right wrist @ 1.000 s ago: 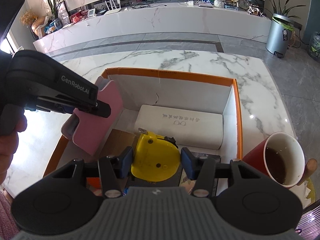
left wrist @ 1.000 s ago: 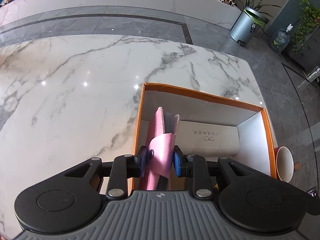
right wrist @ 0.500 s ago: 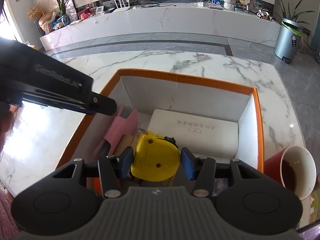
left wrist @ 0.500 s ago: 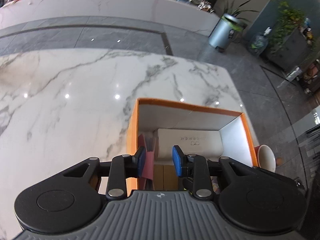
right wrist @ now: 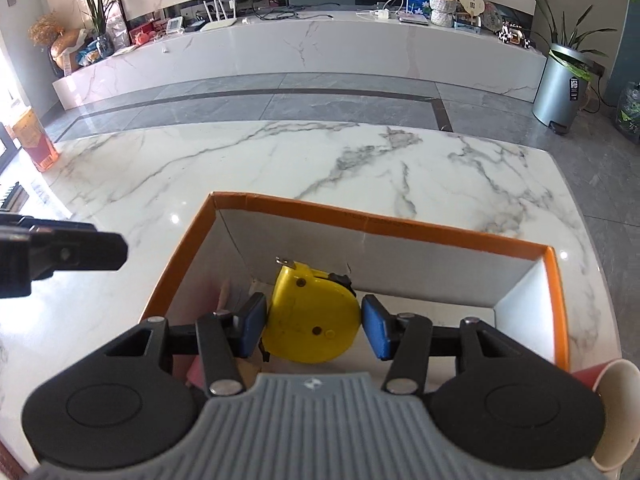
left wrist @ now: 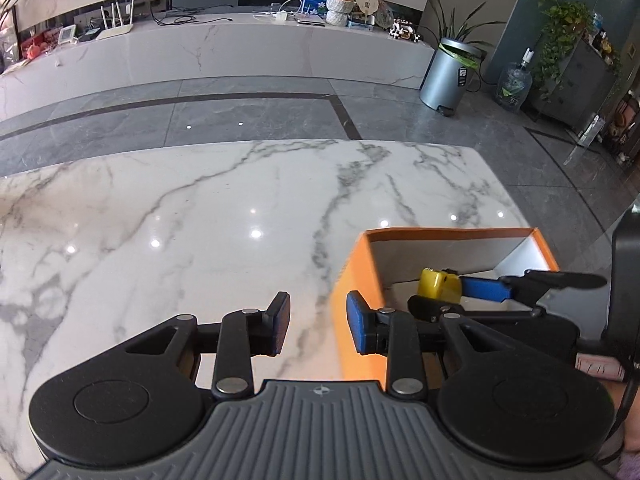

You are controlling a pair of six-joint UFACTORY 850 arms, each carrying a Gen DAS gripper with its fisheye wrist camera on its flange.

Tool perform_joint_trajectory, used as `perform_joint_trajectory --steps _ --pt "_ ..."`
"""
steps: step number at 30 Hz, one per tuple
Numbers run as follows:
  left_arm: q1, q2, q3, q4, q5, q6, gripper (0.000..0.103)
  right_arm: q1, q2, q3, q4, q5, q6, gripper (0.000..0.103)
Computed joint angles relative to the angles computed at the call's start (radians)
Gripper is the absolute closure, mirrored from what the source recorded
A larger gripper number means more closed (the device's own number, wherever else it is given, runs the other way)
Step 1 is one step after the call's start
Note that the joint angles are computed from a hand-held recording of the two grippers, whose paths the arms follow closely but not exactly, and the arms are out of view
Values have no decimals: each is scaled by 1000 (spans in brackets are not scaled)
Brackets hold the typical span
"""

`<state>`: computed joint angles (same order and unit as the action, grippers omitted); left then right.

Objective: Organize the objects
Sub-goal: 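Lower the pink card holder and tape measure into the orange box and open both tools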

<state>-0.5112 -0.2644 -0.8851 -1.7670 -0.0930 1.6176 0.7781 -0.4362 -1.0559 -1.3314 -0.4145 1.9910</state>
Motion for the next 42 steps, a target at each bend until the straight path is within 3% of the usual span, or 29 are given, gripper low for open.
perform_joint_trajectory --steps 4,9,16,23,25,28,34,36,42 --pt "34 -17 5 -9 -25 13 67 -6 -48 -56 132 -6 -147 49" --pt "67 -33 7 10 -57 -2 67 -16 -70 -89 222 35 -205 49" --pt "91 -41 14 44 -85 -36 67 -44 -69 -84 274 101 -184 48" --pt "105 -44 23 64 -83 -69 65 -52 -49 -62 167 131 -23 49" --pt "107 -42 26 73 -84 -78 65 -58 -39 -51 166 151 -3 51" --pt "109 -41 29 84 -89 -89 65 -60 -32 -40 223 166 -47 69" --pt "110 -46 31 124 -100 -138 65 -56 -16 -8 294 205 -71 71" --pt "110 -47 30 145 -104 -164 65 -56 -22 -7 337 221 -104 79" --pt "109 -49 29 166 -101 -186 65 -48 -38 -13 88 187 197 82"
